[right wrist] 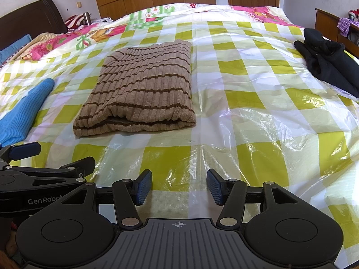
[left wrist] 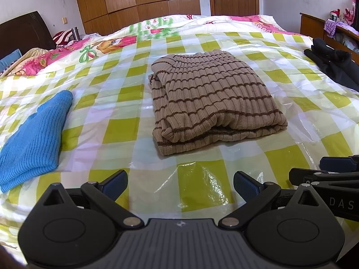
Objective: Fold small clothes
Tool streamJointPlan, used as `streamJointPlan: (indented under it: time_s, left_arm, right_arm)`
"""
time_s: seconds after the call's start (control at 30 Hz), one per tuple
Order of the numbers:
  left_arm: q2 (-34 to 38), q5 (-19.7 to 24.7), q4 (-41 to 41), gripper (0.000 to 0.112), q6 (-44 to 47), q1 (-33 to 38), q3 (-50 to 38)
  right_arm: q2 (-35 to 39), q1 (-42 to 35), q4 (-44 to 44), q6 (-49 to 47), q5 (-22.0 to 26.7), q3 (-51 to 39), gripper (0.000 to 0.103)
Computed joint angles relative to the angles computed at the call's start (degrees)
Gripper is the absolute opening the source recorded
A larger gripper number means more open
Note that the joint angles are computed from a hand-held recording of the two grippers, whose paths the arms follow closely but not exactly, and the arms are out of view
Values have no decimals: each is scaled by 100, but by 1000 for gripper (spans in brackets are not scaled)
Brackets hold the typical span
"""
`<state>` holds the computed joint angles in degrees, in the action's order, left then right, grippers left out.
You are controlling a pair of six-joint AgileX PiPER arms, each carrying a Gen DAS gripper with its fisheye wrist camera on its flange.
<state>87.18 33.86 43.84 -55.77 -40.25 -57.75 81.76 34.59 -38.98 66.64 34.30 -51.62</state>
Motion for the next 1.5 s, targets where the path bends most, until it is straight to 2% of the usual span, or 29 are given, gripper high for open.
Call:
streamJointPlan:
  time_s: [1.5]
  left_arm:
    - [22, -20, 37, 103, -33, -10, 5]
  right_arm:
    - [106, 356, -432, 397, 541, -175, 54]
